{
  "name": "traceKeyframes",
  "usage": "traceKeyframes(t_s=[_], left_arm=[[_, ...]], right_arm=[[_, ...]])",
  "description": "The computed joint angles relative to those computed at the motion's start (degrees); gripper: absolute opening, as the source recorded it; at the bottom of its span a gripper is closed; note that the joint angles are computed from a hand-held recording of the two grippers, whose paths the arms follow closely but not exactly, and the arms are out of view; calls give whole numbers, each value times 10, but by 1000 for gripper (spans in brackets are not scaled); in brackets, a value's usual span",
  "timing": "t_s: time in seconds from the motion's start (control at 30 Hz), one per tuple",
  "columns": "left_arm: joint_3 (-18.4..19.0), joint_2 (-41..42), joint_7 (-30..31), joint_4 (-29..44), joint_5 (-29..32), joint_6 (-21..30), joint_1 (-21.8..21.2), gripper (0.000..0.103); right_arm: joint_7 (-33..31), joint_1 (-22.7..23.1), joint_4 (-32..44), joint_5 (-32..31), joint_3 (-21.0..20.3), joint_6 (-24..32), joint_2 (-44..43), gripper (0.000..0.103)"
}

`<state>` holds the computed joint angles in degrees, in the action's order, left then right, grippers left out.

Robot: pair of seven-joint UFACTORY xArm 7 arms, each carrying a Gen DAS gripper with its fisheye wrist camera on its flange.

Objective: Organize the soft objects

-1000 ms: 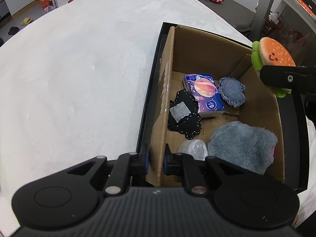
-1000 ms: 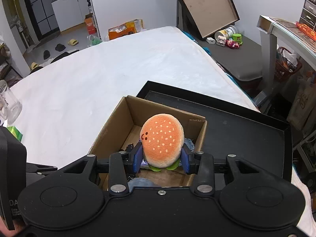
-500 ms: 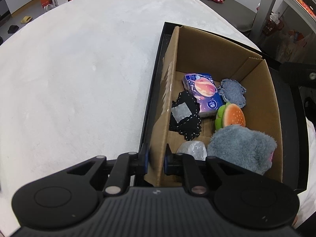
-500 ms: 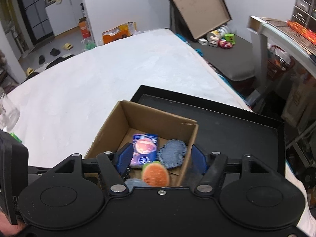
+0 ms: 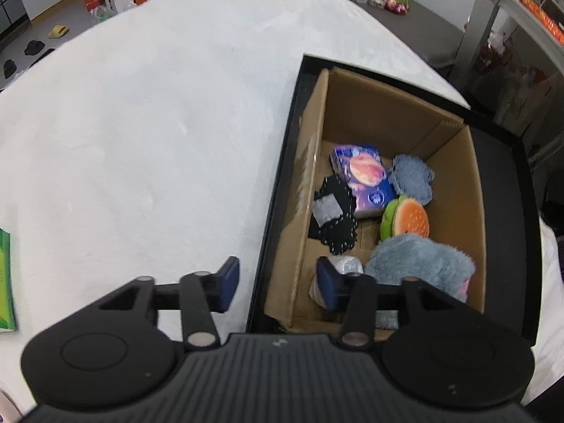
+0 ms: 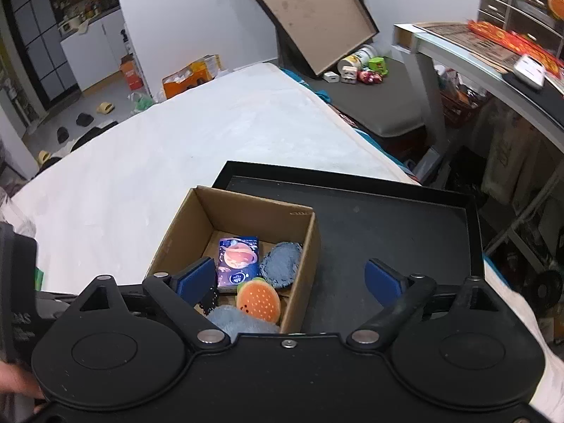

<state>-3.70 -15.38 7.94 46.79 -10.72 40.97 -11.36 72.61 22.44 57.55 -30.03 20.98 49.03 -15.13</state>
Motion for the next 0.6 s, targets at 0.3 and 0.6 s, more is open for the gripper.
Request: traceKeyframes(t_s=[0.3, 0.6], left_arm=[[1, -38, 26, 6, 0, 27, -11, 59], [-1, -77, 46, 3, -2, 35, -21, 70]], right_arm=[[33, -6, -36, 19, 11, -2, -51, 100], [56, -22, -74, 47, 25, -8, -107, 101]])
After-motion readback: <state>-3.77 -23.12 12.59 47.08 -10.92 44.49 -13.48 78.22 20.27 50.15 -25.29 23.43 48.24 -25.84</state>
